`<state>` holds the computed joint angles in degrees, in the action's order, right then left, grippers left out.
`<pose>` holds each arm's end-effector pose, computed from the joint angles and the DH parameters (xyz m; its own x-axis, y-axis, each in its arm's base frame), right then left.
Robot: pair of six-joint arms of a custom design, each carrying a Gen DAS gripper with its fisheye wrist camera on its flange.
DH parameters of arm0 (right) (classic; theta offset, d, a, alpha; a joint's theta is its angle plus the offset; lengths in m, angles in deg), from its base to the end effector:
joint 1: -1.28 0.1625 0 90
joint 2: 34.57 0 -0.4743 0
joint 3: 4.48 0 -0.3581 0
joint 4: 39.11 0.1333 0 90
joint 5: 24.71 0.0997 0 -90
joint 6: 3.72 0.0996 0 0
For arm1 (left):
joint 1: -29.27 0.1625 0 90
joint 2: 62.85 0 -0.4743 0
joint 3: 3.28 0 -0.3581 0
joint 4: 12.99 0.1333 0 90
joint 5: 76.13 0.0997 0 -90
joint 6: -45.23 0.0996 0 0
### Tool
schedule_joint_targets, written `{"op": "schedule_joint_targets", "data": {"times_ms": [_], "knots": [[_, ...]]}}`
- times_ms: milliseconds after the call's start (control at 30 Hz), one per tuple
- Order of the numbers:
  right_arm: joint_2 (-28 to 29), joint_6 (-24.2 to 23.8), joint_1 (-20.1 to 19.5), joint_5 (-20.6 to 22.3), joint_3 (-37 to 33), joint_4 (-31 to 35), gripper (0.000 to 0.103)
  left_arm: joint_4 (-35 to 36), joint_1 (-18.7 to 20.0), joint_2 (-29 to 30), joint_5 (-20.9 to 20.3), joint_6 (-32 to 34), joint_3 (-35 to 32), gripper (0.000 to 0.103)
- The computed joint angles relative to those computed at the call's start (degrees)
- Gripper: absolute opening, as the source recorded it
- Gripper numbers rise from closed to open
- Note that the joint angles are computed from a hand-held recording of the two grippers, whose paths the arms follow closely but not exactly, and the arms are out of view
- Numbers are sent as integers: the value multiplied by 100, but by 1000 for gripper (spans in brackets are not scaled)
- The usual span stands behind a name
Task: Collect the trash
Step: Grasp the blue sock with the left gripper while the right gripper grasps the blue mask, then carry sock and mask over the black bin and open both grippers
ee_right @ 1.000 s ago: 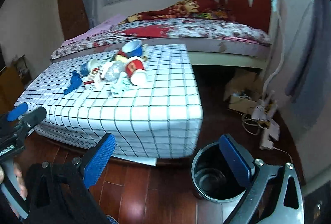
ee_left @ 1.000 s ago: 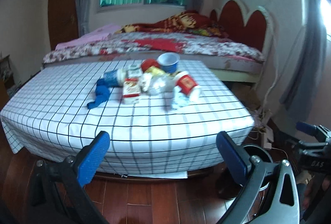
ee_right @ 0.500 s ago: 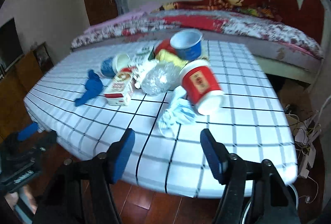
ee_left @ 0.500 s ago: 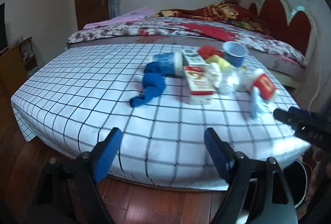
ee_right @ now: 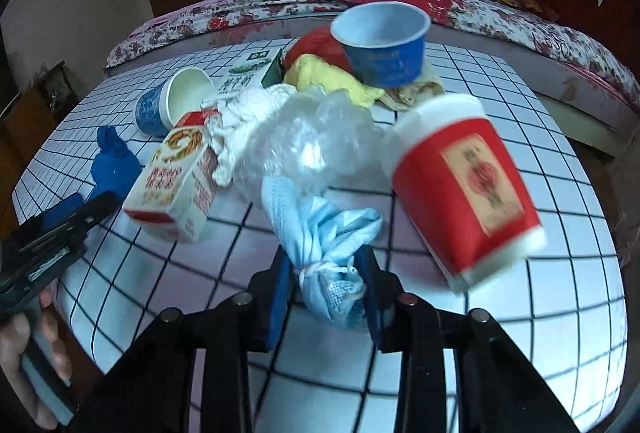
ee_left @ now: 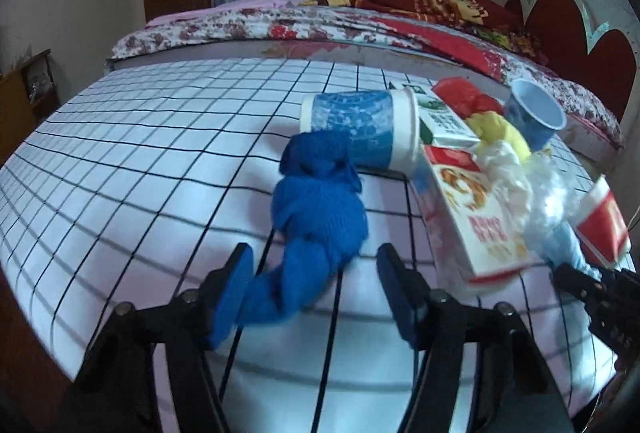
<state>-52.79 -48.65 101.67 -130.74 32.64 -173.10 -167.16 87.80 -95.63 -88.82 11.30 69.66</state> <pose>0.2700 -0.8860 0.1504 -0.5689 -0.6703 0.4765 -0.7982 0.5896 -0.1236 -0.2067 -0.7791 0.2089 -0.5936 -0.6207 -0.5123 0.1754 0.5215 -0.8350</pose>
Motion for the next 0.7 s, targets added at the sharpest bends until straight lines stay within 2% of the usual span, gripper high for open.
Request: {"op": "schedule_joint_targets", "data": {"times_ms": [67,100,167,200,267,400,533,700], "knots": [[31,16,7,66,-38,21,30,298,67,-21,-78,-121,-99,53],[22,7,-2,138,-28,34,29,327,102,-33,-197,-99,-124,41],[-16,-75,-8,215,71,-89,27,253,95,-18,-95,-1,-116,27],[-50,-77,-15,283,121,-118,27,-25,87,-7,-120,202,-83,24],[-231,-82,-35,506,402,-289,27,-692,-1,-10,-45,665,119,23],[-542,-60,-60,822,846,-546,27,-1518,-241,-70,27,1065,546,22],[-923,-14,-94,1087,1322,-813,27,-1868,-562,-25,128,1179,750,22],[-1535,50,-212,1420,2025,-1229,27,-2044,-915,172,152,1449,636,22]]}}
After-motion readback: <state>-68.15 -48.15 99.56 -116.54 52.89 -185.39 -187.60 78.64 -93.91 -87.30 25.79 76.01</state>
